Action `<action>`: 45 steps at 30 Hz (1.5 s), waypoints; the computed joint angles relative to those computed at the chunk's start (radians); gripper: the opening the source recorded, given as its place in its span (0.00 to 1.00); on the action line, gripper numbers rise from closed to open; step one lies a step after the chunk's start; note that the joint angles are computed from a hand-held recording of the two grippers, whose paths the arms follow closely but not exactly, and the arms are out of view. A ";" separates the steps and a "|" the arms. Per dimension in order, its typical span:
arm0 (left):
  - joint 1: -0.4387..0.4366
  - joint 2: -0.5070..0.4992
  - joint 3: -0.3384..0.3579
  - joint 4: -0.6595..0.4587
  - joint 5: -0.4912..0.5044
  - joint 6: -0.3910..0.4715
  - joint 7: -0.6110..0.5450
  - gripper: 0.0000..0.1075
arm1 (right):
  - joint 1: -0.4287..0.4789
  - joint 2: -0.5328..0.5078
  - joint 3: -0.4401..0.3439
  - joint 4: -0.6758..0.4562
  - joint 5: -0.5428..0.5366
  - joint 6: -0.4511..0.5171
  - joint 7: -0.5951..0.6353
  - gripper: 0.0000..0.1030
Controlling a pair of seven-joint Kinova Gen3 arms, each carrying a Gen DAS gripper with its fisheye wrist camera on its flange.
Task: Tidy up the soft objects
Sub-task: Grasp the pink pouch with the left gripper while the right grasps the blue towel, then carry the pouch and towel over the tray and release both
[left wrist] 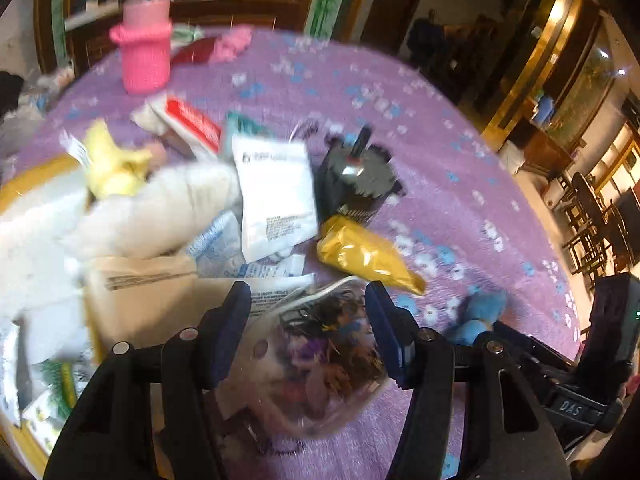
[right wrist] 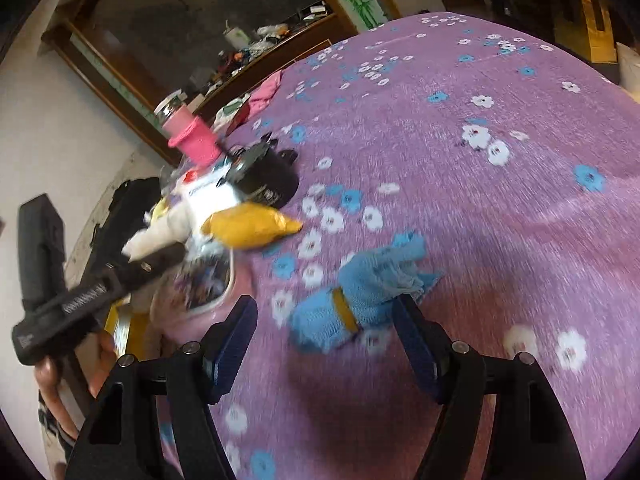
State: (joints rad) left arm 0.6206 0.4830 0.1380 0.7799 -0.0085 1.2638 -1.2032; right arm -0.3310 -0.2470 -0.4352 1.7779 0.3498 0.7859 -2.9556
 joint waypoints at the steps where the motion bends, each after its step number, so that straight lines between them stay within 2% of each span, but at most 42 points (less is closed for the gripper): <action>1: -0.024 0.004 0.022 -0.003 0.026 0.014 -0.004 0.54 | -0.005 0.006 0.012 0.001 -0.007 -0.011 0.002 0.72; 4: -0.052 -0.027 0.033 0.043 0.106 0.041 -0.030 0.54 | 0.013 0.017 -0.009 0.003 0.026 -0.027 -0.021 0.74; 7: -0.089 -0.083 0.086 0.123 0.179 0.023 -0.098 0.54 | 0.005 0.048 -0.029 -0.014 0.082 -0.012 -0.046 0.77; 9: -0.050 -0.101 0.075 0.136 0.150 0.023 -0.113 0.54 | -0.015 0.052 -0.020 -0.015 0.097 -0.005 -0.051 0.78; 11: -0.015 -0.104 0.074 0.141 0.107 0.017 -0.150 0.63 | -0.031 0.049 -0.010 -0.010 0.104 -0.004 -0.056 0.78; 13: -0.014 -0.083 0.081 0.124 0.121 0.028 -0.168 0.67 | -0.043 0.044 0.005 -0.002 0.098 -0.017 -0.049 0.79; 16: -0.008 -0.065 0.077 0.105 0.144 0.048 -0.140 0.67 | -0.064 0.041 0.042 -0.001 0.062 -0.024 0.005 0.78; 19: 0.055 -0.093 0.056 0.137 0.053 0.003 -0.149 0.68 | -0.038 0.035 0.028 -0.013 0.052 0.018 0.009 0.78; 21: 0.060 -0.109 0.052 0.163 0.032 -0.029 -0.149 0.68 | -0.048 0.030 0.061 -0.007 0.017 0.001 0.043 0.78; 22: 0.053 -0.115 0.052 0.174 0.034 -0.040 -0.143 0.66 | -0.046 0.031 0.065 -0.005 0.010 -0.005 0.047 0.75; 23: 0.048 -0.131 0.051 0.200 0.041 -0.067 -0.125 0.55 | -0.034 0.033 0.051 -0.010 0.019 0.004 0.035 0.71; 24: 0.040 -0.148 0.053 0.229 0.049 -0.099 -0.113 0.50 | -0.024 0.041 0.027 -0.021 0.043 0.029 0.009 0.67; 25: 0.033 -0.164 0.056 0.251 0.053 -0.119 -0.107 0.40 | -0.022 0.049 0.010 -0.032 0.067 0.055 -0.008 0.57; 26: 0.021 -0.184 0.058 0.278 0.064 -0.142 -0.100 0.33 | -0.027 0.058 -0.003 -0.043 0.088 0.081 -0.022 0.51; 29: -0.002 -0.205 0.070 0.301 0.085 -0.172 -0.077 0.24 | -0.061 0.071 -0.006 -0.056 0.125 0.118 -0.038 0.39; 32: -0.010 -0.218 0.083 0.325 0.098 -0.214 -0.061 0.19 | -0.083 0.073 0.001 -0.053 0.148 0.118 -0.058 0.32; 36: -0.046 -0.224 0.099 0.350 0.175 -0.245 -0.057 0.17 | -0.115 0.085 -0.023 -0.064 0.229 0.150 -0.087 0.29; 40: -0.029 -0.260 0.094 0.368 0.135 -0.256 -0.021 0.17 | -0.152 0.090 -0.054 -0.063 0.328 0.192 -0.142 0.28; 43: -0.042 -0.292 0.095 0.390 0.138 -0.271 -0.008 0.17 | -0.186 0.099 -0.049 -0.073 0.342 0.214 -0.138 0.28; 45: -0.043 -0.323 0.088 0.409 0.113 -0.288 0.031 0.17 | -0.201 0.091 -0.030 -0.065 0.331 0.189 -0.137 0.28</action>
